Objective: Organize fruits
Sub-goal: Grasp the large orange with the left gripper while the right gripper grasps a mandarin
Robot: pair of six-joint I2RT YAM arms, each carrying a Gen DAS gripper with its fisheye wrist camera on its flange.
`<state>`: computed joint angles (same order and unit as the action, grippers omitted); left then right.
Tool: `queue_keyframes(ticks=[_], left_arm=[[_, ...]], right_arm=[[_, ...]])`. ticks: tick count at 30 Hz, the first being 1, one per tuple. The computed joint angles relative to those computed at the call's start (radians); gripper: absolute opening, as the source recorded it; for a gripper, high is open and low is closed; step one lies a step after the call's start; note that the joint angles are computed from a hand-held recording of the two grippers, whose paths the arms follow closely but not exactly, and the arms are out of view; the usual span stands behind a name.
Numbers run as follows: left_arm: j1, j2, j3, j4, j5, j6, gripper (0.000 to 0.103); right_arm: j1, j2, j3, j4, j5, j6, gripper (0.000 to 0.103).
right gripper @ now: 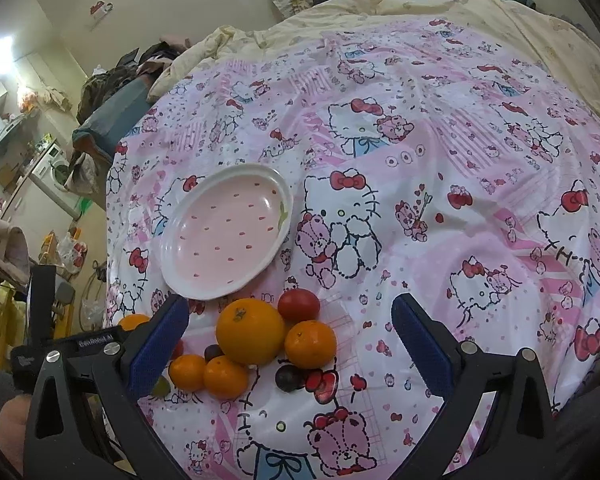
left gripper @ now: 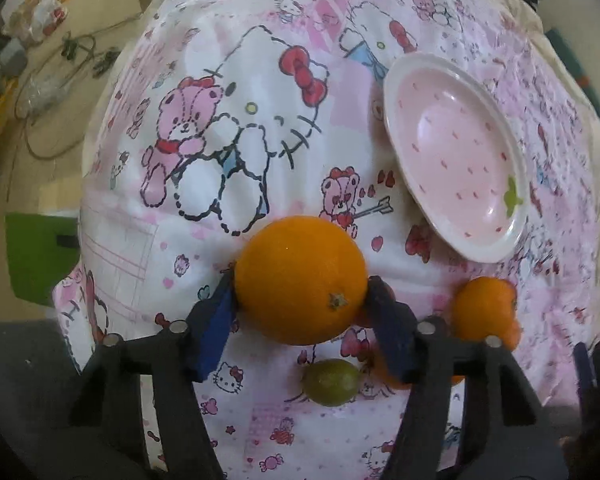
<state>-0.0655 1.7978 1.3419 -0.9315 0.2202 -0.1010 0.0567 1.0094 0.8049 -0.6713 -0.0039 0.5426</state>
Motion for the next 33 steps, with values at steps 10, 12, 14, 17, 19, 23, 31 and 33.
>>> queue_keyframes(ticks=[10,12,14,17,19,23,31,33], left_arm=[[-0.001,-0.068,0.002,-0.029,-0.014,0.052,0.055],[-0.009,-0.102,0.013,-0.042,-0.016,0.092,0.055],[-0.024,-0.119,0.043,-0.062,-0.009,0.121,0.055],[-0.046,-0.121,0.096,-0.096,0.013,0.148,0.055],[-0.062,-0.119,0.132,-0.116,0.022,0.176,0.055],[-0.069,-0.113,0.168,-0.148,0.064,0.205,0.055],[-0.067,-0.1,0.148,-0.141,0.114,0.191,0.055],[-0.057,-0.099,0.146,-0.147,0.134,0.196,0.055]], right_arm=[[0.013,0.01,-0.007,0.005,-0.009,-0.025,0.103],[-0.023,0.01,-0.009,0.005,-0.049,-0.025,0.103],[-0.062,0.005,-0.014,0.006,-0.088,-0.024,0.103],[-0.15,0.024,-0.013,-0.009,-0.157,-0.03,0.103],[-0.179,0.052,-0.013,-0.011,-0.177,-0.031,0.103],[-0.221,0.118,-0.017,-0.021,-0.235,-0.045,0.097],[-0.173,0.275,-0.018,-0.022,-0.265,-0.097,0.063],[-0.12,0.309,-0.006,-0.023,-0.195,-0.113,0.063]])
